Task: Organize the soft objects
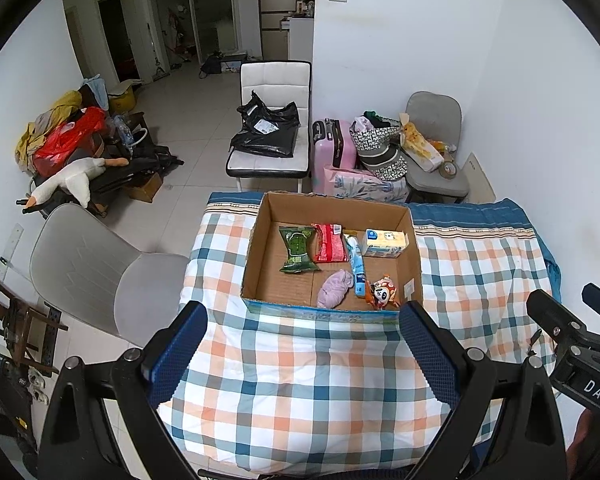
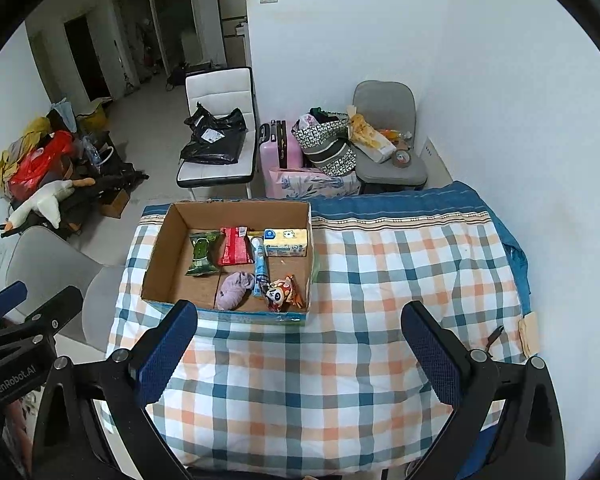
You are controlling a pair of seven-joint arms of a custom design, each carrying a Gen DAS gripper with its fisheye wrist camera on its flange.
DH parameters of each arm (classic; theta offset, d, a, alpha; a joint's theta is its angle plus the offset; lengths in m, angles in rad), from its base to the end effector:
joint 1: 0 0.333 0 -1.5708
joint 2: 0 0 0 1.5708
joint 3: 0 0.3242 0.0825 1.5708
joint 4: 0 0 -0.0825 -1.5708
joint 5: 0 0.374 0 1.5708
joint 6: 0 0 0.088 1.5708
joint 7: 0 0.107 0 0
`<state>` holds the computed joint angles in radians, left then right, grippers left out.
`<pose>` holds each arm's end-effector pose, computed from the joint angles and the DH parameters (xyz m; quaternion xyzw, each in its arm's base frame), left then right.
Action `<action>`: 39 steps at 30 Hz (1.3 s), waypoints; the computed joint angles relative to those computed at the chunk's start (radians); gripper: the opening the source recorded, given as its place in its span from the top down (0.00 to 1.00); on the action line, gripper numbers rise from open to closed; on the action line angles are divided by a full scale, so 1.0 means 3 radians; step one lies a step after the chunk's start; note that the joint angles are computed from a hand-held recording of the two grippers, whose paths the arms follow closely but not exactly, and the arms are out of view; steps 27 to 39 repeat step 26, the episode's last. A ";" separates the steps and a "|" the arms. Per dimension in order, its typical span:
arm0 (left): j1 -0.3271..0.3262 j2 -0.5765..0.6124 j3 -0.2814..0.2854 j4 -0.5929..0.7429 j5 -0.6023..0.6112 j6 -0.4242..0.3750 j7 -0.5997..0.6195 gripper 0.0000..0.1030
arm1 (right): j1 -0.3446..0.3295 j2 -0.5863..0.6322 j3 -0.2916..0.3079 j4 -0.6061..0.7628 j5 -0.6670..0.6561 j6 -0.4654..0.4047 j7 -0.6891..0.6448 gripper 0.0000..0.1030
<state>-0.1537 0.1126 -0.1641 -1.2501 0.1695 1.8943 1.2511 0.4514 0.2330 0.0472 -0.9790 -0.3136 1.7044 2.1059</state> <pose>0.5731 -0.1666 0.7579 -0.6795 0.6809 -0.2003 0.1858 0.5460 0.2576 0.7894 -0.6514 0.7037 -0.2086 0.1922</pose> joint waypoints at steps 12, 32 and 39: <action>-0.0008 0.0017 0.0000 0.0048 -0.0003 -0.0041 -0.0003 0.04 | 0.0024 0.0048 -0.0018 0.0081 -0.0017 -0.0024 0.0000 0.00; -0.0021 0.0036 -0.0005 0.0085 0.0024 -0.0057 -0.0019 0.04 | 0.0021 0.0056 -0.0015 0.0093 -0.0009 -0.0035 -0.0004 0.00; -0.0021 0.0036 -0.0005 0.0085 0.0024 -0.0057 -0.0019 0.04 | 0.0021 0.0056 -0.0015 0.0093 -0.0009 -0.0035 -0.0004 0.00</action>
